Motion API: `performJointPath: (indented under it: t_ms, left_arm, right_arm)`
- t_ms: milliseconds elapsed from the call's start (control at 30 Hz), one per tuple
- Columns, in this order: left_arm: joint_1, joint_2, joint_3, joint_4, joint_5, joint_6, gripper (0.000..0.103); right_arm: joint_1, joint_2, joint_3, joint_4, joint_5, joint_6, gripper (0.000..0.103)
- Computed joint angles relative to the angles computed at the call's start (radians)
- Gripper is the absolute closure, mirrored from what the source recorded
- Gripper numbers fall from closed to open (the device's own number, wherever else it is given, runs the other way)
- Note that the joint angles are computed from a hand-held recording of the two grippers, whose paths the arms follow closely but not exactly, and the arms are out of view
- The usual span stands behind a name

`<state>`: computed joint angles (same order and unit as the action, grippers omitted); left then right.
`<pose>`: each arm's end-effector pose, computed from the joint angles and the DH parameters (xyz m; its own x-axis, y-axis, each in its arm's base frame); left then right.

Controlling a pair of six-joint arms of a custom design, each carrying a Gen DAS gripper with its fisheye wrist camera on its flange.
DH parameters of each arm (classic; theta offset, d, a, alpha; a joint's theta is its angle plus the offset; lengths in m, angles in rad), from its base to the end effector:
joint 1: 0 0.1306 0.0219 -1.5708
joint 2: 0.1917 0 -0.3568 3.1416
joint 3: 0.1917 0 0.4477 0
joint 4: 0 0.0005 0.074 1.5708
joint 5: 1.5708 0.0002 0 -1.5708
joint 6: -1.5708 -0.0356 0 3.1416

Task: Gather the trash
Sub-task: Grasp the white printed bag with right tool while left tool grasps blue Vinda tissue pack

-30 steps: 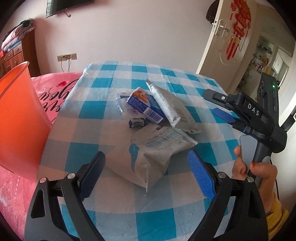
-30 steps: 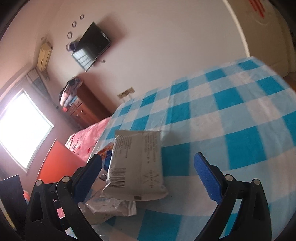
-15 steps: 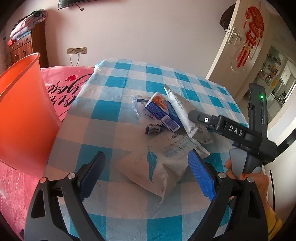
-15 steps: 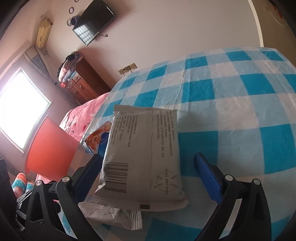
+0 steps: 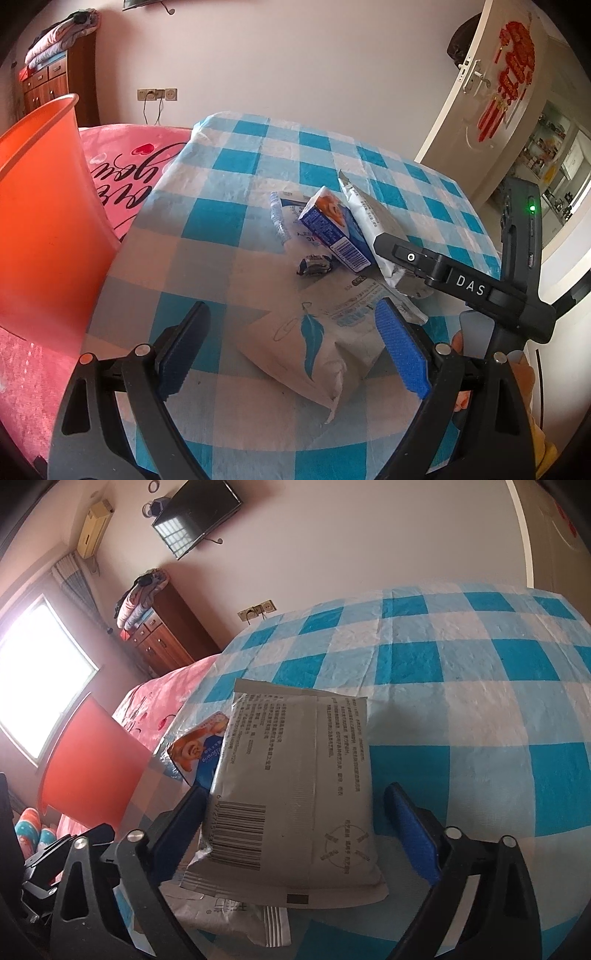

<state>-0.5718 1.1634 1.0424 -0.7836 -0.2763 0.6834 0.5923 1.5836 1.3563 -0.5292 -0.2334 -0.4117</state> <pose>0.3890 -0.2394 0.3399 -0.7519 -0.2385 -0.6146 -0.1237 0.9667 -0.2239 0.5013 0.3466 0.3044 -0.7951 -0.0657 -0.6029 -0.3977 0.8070 0.4365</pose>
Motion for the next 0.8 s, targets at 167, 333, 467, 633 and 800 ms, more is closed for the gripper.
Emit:
performJointPath:
  t_ms: [167,333,467,633,800]
  left_arm:
    - [0.007,0.005,-0.002,0.01,0.007,0.002,0.012]
    - [0.012,0.014,0.001,0.019,0.015,0.004,0.012]
    - [0.018,0.028,0.011,0.029,0.029,-0.002,0.012]
    - [0.02,0.061,0.047,0.023,0.027,-0.027,0.012]
    - [0.023,0.091,0.089,0.028,0.032,-0.039,0.012]
  right_arm:
    - [0.001,-0.002,-0.003,0.005,0.007,0.001,0.022]
    - [0.001,-0.011,-0.015,0.018,0.008,-0.002,0.026]
    - [0.0,-0.023,-0.028,0.027,0.031,-0.001,0.027]
    - [-0.021,-0.052,-0.066,0.069,0.054,-0.036,0.028]
    - [-0.032,-0.062,-0.079,0.089,0.069,-0.046,0.028]
